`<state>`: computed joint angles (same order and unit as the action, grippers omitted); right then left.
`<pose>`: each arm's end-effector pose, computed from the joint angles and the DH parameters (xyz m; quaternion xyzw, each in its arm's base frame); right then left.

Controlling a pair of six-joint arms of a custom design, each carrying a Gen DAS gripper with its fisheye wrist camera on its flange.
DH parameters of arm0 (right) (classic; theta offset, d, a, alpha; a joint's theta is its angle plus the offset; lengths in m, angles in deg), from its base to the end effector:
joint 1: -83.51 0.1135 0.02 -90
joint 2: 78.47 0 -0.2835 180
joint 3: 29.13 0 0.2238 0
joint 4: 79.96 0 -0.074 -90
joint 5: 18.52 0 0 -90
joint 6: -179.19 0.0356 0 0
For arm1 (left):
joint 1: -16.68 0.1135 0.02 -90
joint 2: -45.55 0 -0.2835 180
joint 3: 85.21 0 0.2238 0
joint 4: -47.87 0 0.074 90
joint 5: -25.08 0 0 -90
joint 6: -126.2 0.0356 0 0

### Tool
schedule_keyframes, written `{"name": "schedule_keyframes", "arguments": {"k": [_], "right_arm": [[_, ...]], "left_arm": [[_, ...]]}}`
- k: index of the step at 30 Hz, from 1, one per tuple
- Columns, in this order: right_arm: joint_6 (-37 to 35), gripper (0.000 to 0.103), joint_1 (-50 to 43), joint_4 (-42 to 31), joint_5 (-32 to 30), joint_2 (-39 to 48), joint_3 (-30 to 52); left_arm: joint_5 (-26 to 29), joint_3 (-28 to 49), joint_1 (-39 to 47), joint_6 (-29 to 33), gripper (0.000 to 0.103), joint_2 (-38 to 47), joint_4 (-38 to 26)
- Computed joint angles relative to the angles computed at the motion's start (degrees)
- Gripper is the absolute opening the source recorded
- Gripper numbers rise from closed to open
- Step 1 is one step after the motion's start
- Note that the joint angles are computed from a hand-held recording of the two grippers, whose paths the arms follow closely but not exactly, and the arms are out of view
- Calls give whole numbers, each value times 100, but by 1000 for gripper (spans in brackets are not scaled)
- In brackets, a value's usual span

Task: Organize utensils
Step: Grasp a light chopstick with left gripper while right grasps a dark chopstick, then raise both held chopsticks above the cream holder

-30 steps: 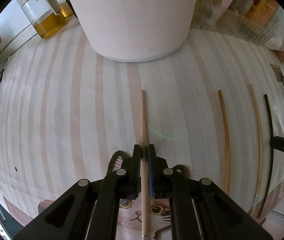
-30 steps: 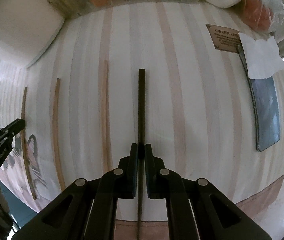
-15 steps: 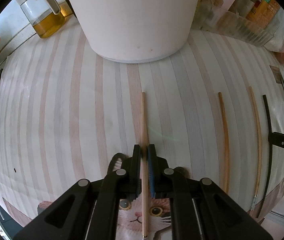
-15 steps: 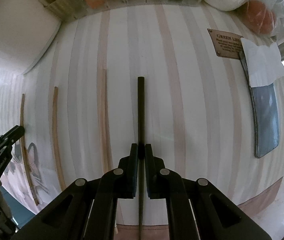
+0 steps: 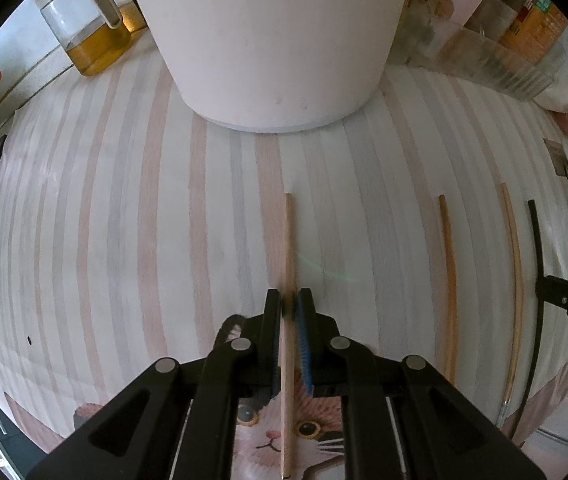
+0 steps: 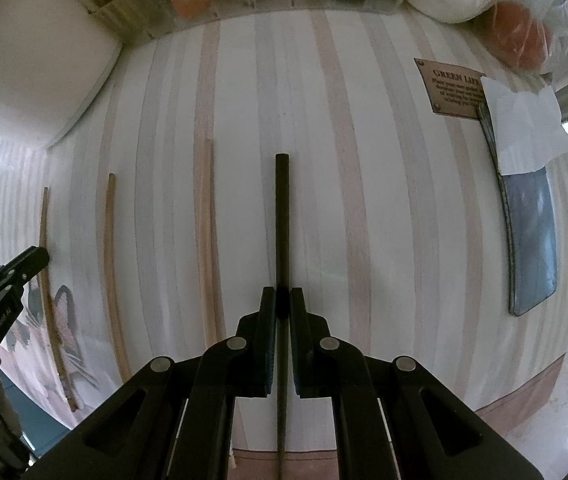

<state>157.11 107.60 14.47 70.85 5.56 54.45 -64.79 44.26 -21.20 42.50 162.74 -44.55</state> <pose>0.2024 0.0909 0.2844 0.3728 0.9272 0.0288 0.0202 0.3054 -0.2377 0.3053 0.3748 0.9231 -0.0245 0.0824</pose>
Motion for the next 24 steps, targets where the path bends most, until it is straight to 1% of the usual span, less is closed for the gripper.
{"name": "schedule_keyframes", "arguments": {"k": [5, 9, 13, 15, 19, 24], "right_arm": [[71, 7, 96, -10, 83, 1, 16], [208, 7, 365, -75, 320, 91, 120], [616, 6, 605, -44, 478, -8, 71], [851, 6, 748, -80, 556, -115, 88], [1317, 6, 1196, -266, 908, -285, 374], [1598, 6, 1650, -690, 1285, -224, 1031]], "left_arm": [[-83, -106, -87, 13, 6, -38, 173], [-197, -257, -203, -64, 4, -126, 337], [-64, -168, -256, -102, 4, -259, 252], [9, 4, -262, -99, 4, -325, 157], [122, 404, -266, -92, 4, -388, -49], [326, 1012, -199, -127, 4, -425, -366]]}}
